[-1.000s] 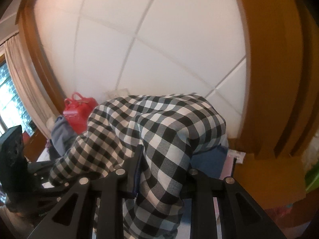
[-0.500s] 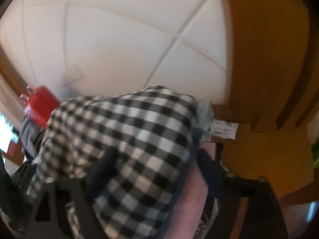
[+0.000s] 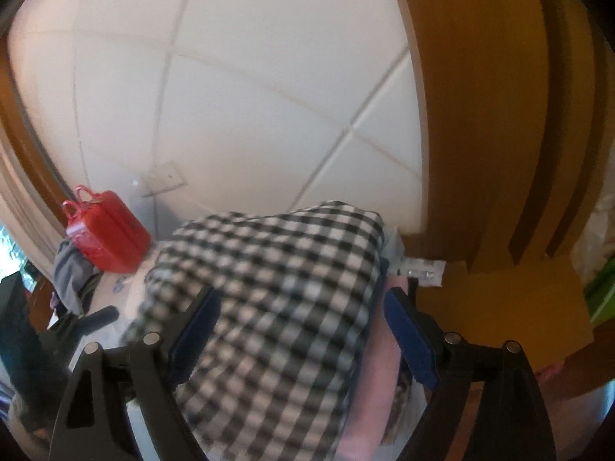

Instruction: Fold clothes

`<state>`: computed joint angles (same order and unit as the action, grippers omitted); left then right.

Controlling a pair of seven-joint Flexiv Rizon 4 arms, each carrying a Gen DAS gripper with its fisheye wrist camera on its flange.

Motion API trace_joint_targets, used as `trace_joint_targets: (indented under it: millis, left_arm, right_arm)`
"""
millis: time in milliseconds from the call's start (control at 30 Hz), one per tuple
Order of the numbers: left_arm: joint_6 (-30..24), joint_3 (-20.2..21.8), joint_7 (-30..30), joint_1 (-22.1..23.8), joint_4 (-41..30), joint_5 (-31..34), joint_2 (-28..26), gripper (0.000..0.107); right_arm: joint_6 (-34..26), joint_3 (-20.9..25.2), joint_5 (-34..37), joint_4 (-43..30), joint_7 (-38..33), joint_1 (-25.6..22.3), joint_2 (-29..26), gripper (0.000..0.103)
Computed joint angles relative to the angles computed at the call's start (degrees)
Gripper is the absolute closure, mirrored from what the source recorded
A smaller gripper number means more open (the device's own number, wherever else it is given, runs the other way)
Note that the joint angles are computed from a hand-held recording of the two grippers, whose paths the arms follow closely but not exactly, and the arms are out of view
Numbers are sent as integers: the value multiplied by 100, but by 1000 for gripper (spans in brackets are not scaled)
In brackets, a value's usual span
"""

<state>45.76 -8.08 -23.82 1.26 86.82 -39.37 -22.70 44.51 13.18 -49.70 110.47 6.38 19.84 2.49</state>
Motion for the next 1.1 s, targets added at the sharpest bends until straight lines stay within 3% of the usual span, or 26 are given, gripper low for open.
trace_joint_targets:
  millis: [133, 233, 500, 633, 867, 1100]
  left_arm:
    - [9, 162, 110, 11, 586, -17, 499, 4]
    - [-27, 305, 196, 13, 1041, -84, 884, 4]
    - [-86, 738, 1073, -15, 2139, -838, 1819, 4]
    - [-287, 904, 945, -14, 2262, -682, 1948, 4]
    - [-285, 996, 808, 28, 2308, -636, 2012, 4]
    - [-207, 978, 816, -6, 2272, -690, 2031, 4]
  right_arm:
    - [-694, 328, -202, -110, 289, 353, 48, 13]
    - [-1203, 516, -205, -174, 674, 665, 20, 0]
    - [-2422, 837, 118, -451, 1384, 1572, -248, 0]
    - [-2610, 854, 117, -429, 1802, 1855, -266, 0]
    - [-3979, 903, 268, -908, 1929, 2379, -490, 0]
    - [-4107, 864, 390, -886, 1931, 2450, -421, 0]
